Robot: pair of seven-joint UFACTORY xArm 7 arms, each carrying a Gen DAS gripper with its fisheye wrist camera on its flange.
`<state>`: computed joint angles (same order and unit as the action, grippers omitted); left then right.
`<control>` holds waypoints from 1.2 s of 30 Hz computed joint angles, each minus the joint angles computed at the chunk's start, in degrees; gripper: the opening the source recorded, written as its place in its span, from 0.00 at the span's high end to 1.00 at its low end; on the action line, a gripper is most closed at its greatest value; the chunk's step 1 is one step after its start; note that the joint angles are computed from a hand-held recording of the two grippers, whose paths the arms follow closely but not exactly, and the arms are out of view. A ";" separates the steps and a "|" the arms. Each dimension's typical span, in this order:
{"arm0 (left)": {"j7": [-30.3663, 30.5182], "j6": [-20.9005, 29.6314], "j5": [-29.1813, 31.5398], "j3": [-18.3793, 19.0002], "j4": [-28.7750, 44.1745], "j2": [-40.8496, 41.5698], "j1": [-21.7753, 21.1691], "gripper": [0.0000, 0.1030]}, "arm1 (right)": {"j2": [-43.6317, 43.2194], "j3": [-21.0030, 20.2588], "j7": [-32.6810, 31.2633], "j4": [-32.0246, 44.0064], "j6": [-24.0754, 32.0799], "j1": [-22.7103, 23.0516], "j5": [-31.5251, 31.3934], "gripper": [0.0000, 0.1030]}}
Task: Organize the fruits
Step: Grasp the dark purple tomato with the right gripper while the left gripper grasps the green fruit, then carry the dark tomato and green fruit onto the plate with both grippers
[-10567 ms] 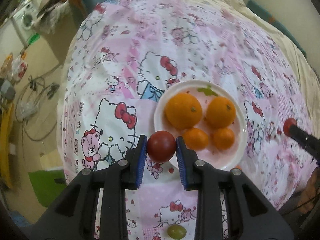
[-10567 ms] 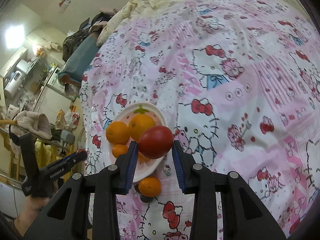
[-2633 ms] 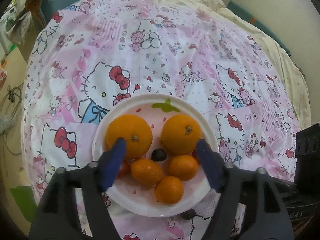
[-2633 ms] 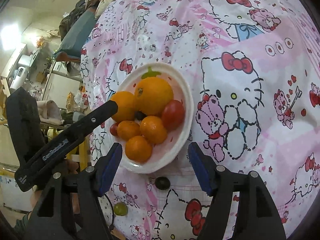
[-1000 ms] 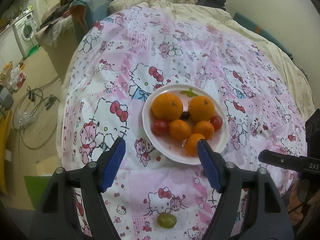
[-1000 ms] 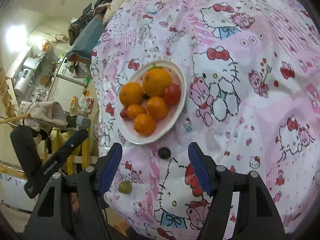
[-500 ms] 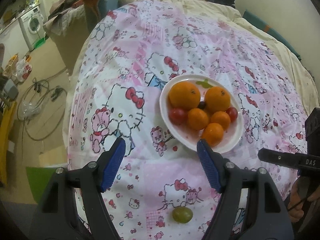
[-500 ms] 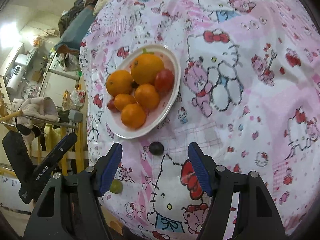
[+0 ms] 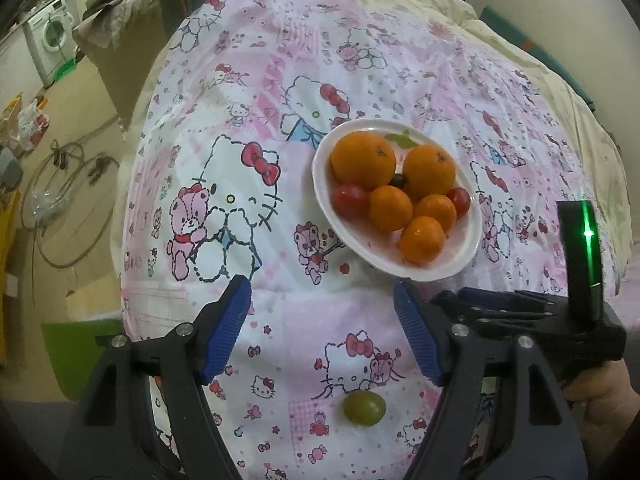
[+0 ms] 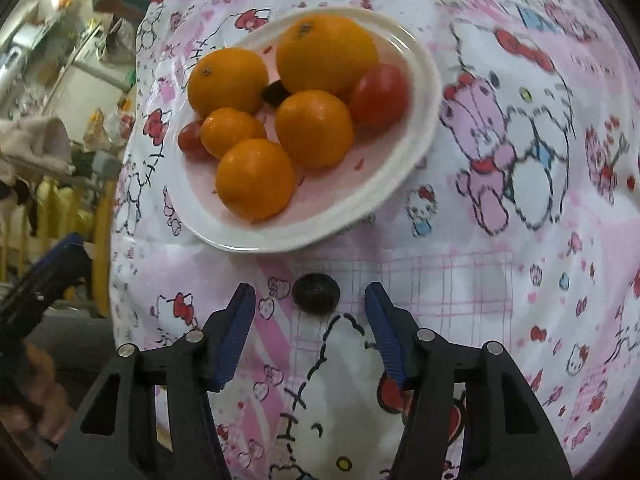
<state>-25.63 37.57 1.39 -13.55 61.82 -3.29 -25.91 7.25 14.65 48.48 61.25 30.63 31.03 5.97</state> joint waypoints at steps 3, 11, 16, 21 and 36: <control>0.64 0.54 -0.55 0.06 0.01 0.10 -0.03 0.31 | 1.64 -0.71 2.13 3.09 4.92 1.28 -6.55 0.60; 3.23 3.59 -0.93 -0.41 0.80 0.26 -0.82 0.31 | -0.27 -0.54 0.62 0.64 3.36 0.50 -5.51 0.75; 7.25 4.08 -4.92 -0.27 -1.92 -2.04 -1.47 0.31 | -3.40 -0.05 -1.11 -3.21 -0.36 -0.41 -1.12 0.76; 10.47 7.18 -8.65 -0.01 -4.89 -5.49 -1.59 0.31 | -8.13 0.14 -3.26 -7.89 -5.11 -1.15 4.94 0.76; 12.49 12.52 -0.25 -3.17 -2.72 0.06 -5.36 0.74 | -16.47 -0.20 -0.58 -13.67 -11.29 -1.66 6.27 0.75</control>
